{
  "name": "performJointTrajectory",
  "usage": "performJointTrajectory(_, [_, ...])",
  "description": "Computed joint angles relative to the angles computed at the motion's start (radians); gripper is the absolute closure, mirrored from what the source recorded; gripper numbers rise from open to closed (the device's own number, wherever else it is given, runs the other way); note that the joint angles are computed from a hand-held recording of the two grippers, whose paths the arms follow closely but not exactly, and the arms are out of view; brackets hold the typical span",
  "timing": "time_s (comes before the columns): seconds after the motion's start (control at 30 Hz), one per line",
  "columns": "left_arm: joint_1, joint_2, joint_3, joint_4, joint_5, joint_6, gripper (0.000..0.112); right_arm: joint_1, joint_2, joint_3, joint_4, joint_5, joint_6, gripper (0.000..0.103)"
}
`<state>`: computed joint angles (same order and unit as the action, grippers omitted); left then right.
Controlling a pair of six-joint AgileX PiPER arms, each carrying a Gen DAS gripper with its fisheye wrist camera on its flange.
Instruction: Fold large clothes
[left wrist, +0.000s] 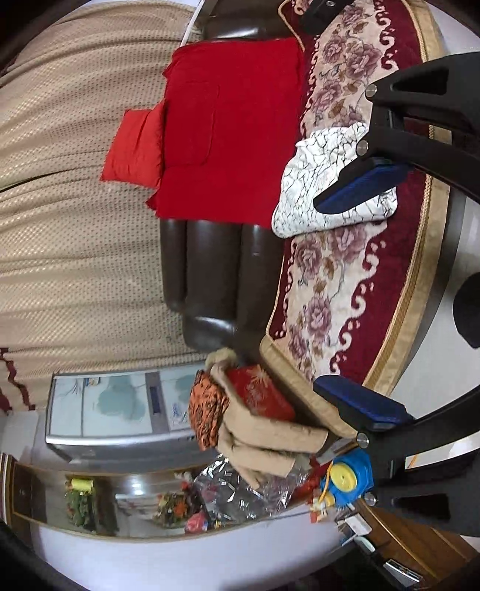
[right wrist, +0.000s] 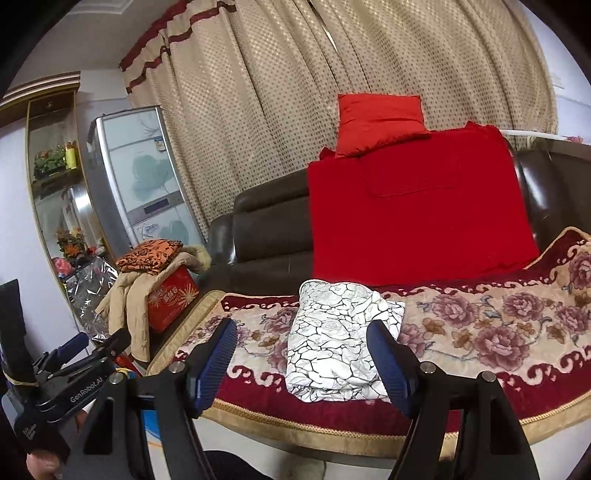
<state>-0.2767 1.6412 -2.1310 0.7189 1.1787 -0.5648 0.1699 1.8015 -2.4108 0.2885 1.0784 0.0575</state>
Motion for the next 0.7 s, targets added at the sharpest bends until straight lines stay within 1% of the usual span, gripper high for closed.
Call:
performJointTrajectory(0.13, [-0.016,-0.029,0.015,0.027,0.012,-0.012,0.023,0.028,-0.031,0.018,-0.048,0.017,0.018,0.027])
performJointTrajectory(0.23, [-0.031,-0.055,0.041,0.054,0.005,-0.039,0.023,0.039,-0.045,0.028,-0.062,0.033,0.021,0.027])
performJointTrajectory(0.33, [-0.037,-0.058,0.031,0.056,0.009,-0.034,0.023,0.053,-0.063,0.052,-0.083,0.036,0.023,0.027])
performJointTrajectory(0.57, [-0.046,-0.055,0.028,0.072,0.012,-0.057,0.023,0.047,-0.073,0.089,-0.052,0.028,-0.009,0.027])
performJointTrajectory(0.6, [-0.045,-0.054,0.031,0.075,0.010,-0.062,0.022,0.047,-0.076,0.100,-0.048,0.023,-0.014,0.027])
performJointTrajectory(0.67, [-0.035,-0.051,0.034,0.065,-0.001,-0.058,0.014,0.050,-0.082,0.118,-0.049,0.014,-0.018,0.027])
performJointTrajectory(0.7, [-0.032,-0.052,0.042,0.066,-0.007,-0.063,0.014,0.048,-0.079,0.117,-0.045,0.014,-0.024,0.027])
